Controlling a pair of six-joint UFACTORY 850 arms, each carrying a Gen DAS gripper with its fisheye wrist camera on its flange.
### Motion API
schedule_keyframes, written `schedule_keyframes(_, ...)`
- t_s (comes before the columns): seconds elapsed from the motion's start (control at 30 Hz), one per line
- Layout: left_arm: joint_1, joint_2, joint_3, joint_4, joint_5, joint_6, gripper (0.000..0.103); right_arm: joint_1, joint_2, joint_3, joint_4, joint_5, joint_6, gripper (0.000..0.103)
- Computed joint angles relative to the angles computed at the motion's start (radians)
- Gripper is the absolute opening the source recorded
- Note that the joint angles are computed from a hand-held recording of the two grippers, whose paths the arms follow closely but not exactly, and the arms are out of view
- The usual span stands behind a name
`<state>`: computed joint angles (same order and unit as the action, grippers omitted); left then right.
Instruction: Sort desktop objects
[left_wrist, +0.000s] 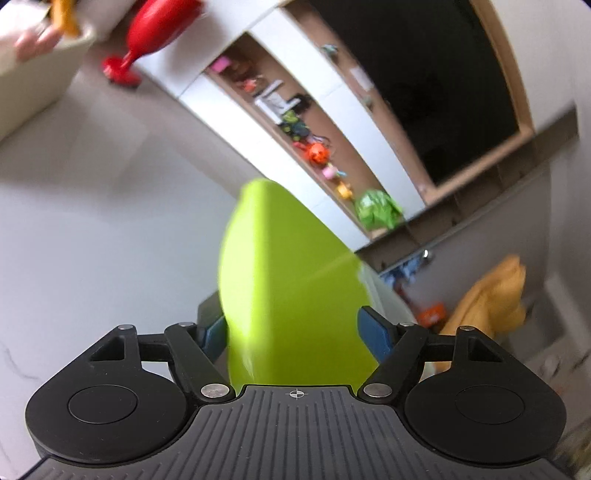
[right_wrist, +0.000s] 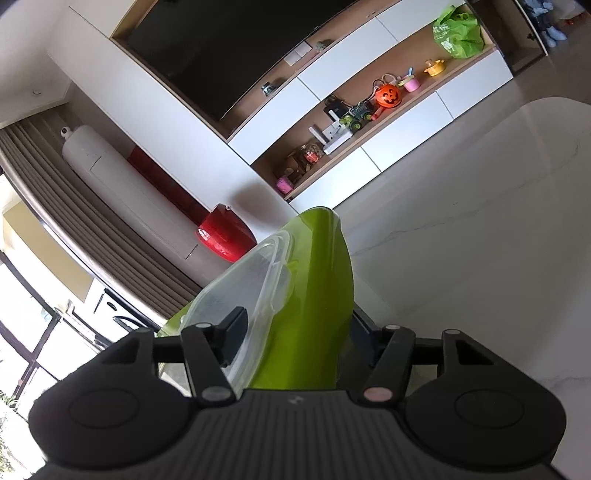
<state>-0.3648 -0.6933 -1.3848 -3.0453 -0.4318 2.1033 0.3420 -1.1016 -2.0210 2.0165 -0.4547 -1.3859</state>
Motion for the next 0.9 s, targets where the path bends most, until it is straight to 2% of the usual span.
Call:
schedule_keyframes(0.13, -0.029, 0.038, 0.063, 0.049, -0.072, -0.005, 0.088, -0.010, 0.004, 0.027, 0.135, -0.028, -0.097, 0.061)
schedule_keyframes(0.33, -0.035, 0.026, 0.103, 0.035, -0.129, -0.053, 0.094, -0.003, 0.033, 0.141, 0.366, -0.118, -0.329, 0.056)
schedule_keyframes(0.47, -0.008, 0.008, 0.121, 0.046, -0.173, -0.160, 0.098, 0.029, 0.095, 0.255, 0.600, -0.109, -0.588, 0.070)
schedule_keyframes(0.53, 0.005, -0.005, 0.126, 0.105, -0.227, -0.237, 0.099, 0.043, 0.120, 0.316, 0.687, -0.146, -0.683, 0.070)
schedule_keyframes(0.63, 0.007, -0.013, 0.126, 0.129, -0.269, -0.231, 0.099, 0.042, 0.139, 0.395, 0.680, -0.272, -0.611, 0.052)
schedule_keyframes(0.8, 0.012, -0.020, 0.128, 0.144, -0.308, -0.251, 0.101, 0.052, 0.181, 0.465, 0.738, -0.288, -0.605, 0.051)
schedule_keyframes(0.9, 0.012, -0.008, 0.151, 0.117, -0.332, -0.243, 0.102, 0.063, 0.211, 0.550, 0.914, -0.361, -0.697, 0.054)
